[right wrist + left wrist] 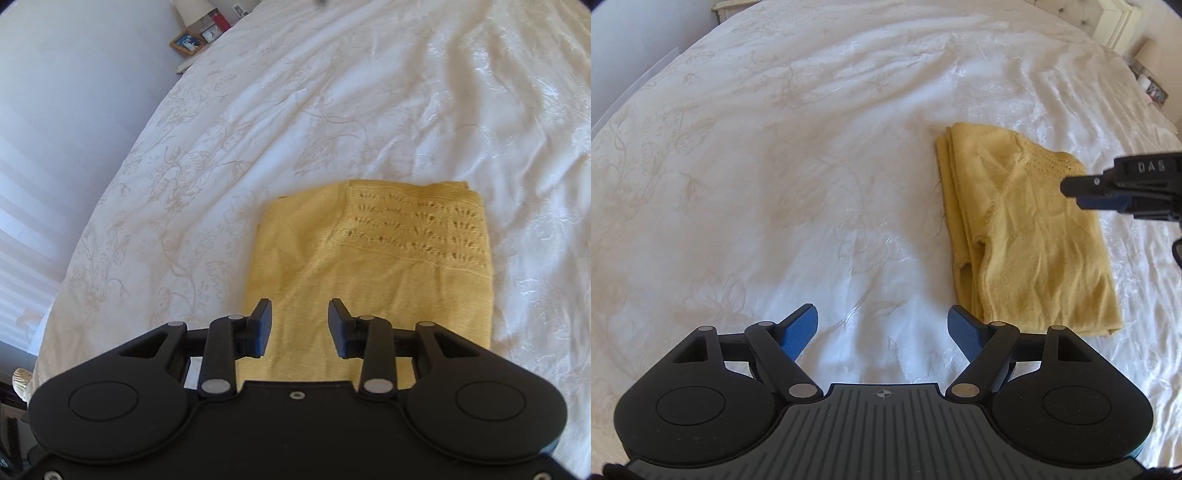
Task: Fold small clothes
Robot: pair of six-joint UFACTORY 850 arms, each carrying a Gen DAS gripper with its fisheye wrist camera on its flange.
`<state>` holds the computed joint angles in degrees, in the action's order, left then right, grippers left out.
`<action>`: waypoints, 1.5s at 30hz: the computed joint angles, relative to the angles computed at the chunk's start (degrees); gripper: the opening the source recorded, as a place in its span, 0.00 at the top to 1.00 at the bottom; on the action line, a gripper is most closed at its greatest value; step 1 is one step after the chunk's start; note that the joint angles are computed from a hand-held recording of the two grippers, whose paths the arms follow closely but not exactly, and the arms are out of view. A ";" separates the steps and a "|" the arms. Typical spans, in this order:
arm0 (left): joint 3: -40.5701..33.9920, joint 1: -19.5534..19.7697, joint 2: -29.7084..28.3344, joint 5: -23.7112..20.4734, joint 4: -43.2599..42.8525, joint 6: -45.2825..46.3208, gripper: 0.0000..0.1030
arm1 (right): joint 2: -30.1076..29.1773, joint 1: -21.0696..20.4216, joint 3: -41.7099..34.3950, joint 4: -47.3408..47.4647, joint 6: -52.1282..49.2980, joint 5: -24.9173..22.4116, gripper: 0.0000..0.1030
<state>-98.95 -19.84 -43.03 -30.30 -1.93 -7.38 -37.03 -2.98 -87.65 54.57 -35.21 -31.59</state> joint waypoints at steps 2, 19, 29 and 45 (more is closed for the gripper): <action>-3.26 -0.27 -1.96 -0.26 -1.43 1.56 0.26 | 1.02 -0.57 1.84 -2.12 1.22 1.19 0.53; -38.75 -3.97 -26.06 -17.12 -2.26 2.28 0.33 | 4.36 -1.92 10.95 -6.88 1.41 1.32 0.53; -15.35 -2.84 -14.81 -8.86 -4.83 1.26 0.33 | 0.96 -4.02 3.99 3.67 -10.93 4.65 0.43; -8.63 -0.69 -10.54 -6.28 -17.94 11.16 0.33 | -11.80 -3.90 -13.43 -4.80 -3.27 2.41 0.37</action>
<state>-107.58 -20.53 -53.57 -36.58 -19.87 3.78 -48.84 -6.88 -101.07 49.78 -38.48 -29.18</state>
